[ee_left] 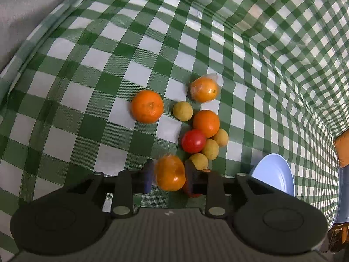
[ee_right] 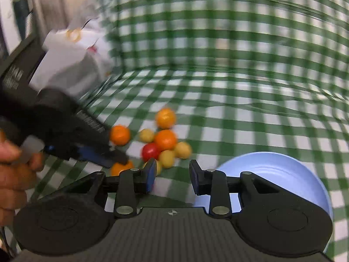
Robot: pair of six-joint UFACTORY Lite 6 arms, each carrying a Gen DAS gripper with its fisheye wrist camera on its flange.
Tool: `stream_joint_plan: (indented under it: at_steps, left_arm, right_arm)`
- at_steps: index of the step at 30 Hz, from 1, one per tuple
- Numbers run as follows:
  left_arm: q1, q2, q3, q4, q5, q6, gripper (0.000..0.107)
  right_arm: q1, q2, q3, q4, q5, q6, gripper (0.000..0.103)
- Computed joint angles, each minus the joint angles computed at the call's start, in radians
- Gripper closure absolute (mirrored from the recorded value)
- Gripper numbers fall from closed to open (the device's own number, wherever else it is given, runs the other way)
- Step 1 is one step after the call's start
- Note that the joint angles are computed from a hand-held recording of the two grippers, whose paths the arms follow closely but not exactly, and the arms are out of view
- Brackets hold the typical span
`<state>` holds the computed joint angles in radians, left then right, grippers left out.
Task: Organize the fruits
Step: 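Grasp a large orange with the left gripper while the right gripper grasps a red tomato, then carry the orange in the left gripper over the plate while the right gripper carries the tomato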
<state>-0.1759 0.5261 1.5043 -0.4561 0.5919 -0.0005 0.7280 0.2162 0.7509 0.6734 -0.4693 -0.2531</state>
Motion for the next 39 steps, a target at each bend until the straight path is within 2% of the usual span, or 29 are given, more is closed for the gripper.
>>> stream_joint_plan:
  at_steps: [1, 2, 6, 10, 12, 13, 15, 19, 22, 28, 33, 39]
  left_arm:
    - [0.000, 0.003, -0.001, 0.008, -0.001, -0.005, 0.063]
    - [-0.001, 0.008, -0.002, 0.017, -0.004, -0.006, 0.063]
    - [-0.016, 0.050, 0.030, 0.028, 0.022, -0.014, 0.064]
    - [-0.033, 0.065, 0.064, 0.085, 0.025, -0.028, 0.071]
    - [-0.069, 0.037, 0.055, 0.248, -0.010, -0.120, 0.071]
    - [-0.089, 0.020, 0.047, 0.341, -0.031, -0.174, 0.071]
    - [-0.100, 0.004, 0.040, 0.428, -0.049, -0.214, 0.071]
    - [-0.082, 0.069, 0.091, 0.373, 0.008, -0.170, 0.070]
    - [-0.088, 0.074, 0.087, 0.392, 0.003, -0.174, 0.070]
    - [-0.106, 0.059, 0.063, 0.421, -0.012, -0.186, 0.070]
    - [-0.104, 0.046, 0.044, 0.411, -0.020, -0.166, 0.070]
    - [-0.116, 0.036, 0.044, 0.411, -0.028, -0.185, 0.071]
  right_arm:
    - [-0.002, 0.027, 0.022, -0.035, 0.016, 0.015, 0.058]
    - [-0.003, 0.055, 0.048, -0.033, 0.032, -0.002, 0.056]
    - [0.002, 0.165, 0.150, -0.027, 0.083, -0.055, 0.056]
    - [0.019, 0.222, 0.196, 0.057, 0.098, -0.148, 0.057]
    - [0.022, 0.231, 0.206, 0.051, 0.099, -0.143, 0.061]
    - [0.021, 0.231, 0.207, 0.034, 0.103, -0.129, 0.072]
    - [0.022, 0.211, 0.189, 0.029, 0.105, -0.124, 0.072]
    - [0.012, 0.188, 0.171, 0.061, 0.120, -0.152, 0.072]
    - [-0.014, 0.227, 0.192, -0.040, 0.136, -0.042, 0.072]
    - [-0.005, 0.227, 0.192, -0.017, 0.128, -0.068, 0.071]
    - [-0.014, 0.224, 0.187, -0.058, 0.129, -0.012, 0.072]
    - [-0.004, 0.211, 0.189, 0.013, 0.118, -0.068, 0.072]
